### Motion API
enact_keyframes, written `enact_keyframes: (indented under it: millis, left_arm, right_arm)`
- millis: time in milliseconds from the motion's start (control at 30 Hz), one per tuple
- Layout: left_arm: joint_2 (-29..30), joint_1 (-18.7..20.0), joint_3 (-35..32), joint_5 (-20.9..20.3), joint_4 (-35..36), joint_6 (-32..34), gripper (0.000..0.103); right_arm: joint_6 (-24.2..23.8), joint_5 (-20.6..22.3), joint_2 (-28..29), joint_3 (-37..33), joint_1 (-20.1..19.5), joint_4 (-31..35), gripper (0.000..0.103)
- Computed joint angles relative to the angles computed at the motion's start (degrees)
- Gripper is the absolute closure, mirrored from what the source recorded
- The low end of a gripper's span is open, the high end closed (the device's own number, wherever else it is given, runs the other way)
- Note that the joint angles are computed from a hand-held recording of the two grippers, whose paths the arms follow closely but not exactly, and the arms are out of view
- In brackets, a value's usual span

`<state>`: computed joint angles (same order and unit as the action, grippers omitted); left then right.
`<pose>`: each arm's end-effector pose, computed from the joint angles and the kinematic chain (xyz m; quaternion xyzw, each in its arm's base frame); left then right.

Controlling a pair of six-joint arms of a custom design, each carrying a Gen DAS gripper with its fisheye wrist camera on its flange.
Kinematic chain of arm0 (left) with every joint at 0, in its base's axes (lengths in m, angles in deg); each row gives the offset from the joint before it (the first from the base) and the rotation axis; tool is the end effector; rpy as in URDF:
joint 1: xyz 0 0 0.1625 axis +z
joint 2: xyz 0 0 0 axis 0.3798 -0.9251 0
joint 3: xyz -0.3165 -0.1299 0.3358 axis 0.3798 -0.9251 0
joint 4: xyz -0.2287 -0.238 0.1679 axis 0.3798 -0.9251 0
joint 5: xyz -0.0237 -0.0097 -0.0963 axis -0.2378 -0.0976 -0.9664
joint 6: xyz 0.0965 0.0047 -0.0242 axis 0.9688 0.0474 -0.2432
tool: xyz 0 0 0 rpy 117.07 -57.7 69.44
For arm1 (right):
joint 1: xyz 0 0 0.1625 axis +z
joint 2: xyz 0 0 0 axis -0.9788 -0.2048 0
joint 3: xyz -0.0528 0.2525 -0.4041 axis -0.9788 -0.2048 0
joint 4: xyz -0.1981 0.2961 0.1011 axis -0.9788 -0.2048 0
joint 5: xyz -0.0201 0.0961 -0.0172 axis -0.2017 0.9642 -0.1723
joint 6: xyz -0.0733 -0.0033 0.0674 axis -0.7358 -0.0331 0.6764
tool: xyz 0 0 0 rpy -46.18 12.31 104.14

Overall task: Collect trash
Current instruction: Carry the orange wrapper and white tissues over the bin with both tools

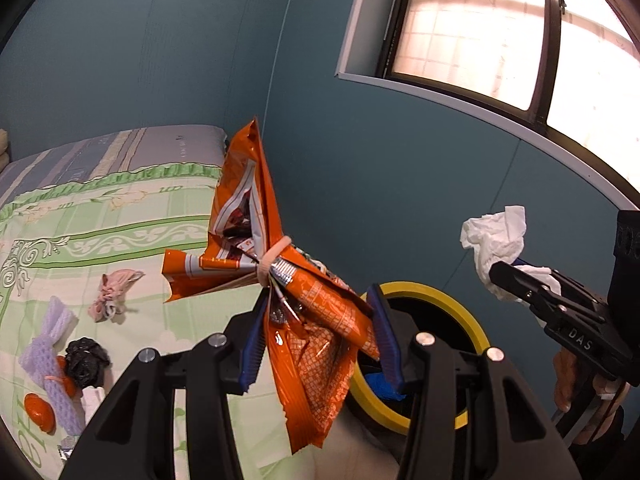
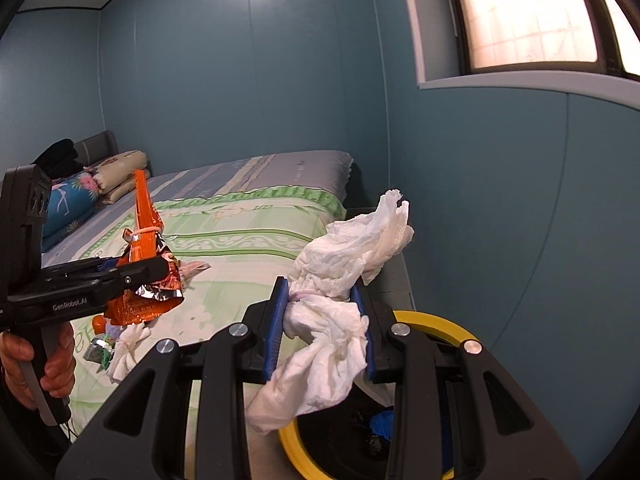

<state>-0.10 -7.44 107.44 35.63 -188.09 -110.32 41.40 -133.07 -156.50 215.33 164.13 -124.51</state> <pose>-0.4443 -0.3399 0.1129 0.2106 0.8627 -0.4180 0.1913 0.1108 -0.3292 0.4319 0.3125 -0.8269 0.4259 0.1931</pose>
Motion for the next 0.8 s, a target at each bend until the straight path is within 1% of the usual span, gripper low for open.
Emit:
enact_keyframes:
  millis: [133, 367, 533, 567, 800]
  left_arm:
    - [2.48, 0.86, -2.05, -2.18, -2.16, 2.41, 0.058]
    - [6.15, 2.24, -5.20, -5.53, -4.25, 4.70, 0.058]
    - [8.11, 3.24, -6.76, -7.66, -5.06, 5.95, 0.058]
    - [8.52, 3.50, -7.05, -8.14, -5.28, 6.22, 0.058]
    - [10.91, 5.19, -8.59, -11.39, -6.46, 7.48, 0.058]
  right_arm:
    - [-0.30, 0.82, -0.66, -0.31, -2.28, 0.23, 0.073]
    - [0.05, 0.84, -0.59, -0.49, -4.75, -0.46, 0.073]
    - [0.27, 0.48, 0.07, -0.41, -6.06, -1.47, 0.073]
    - [0.50, 0.05, 0.43, -0.52, -5.83, -1.71, 0.073]
    - [1.50, -0.36, 1.72, -1.48, -8.00, -1.47, 0.073]
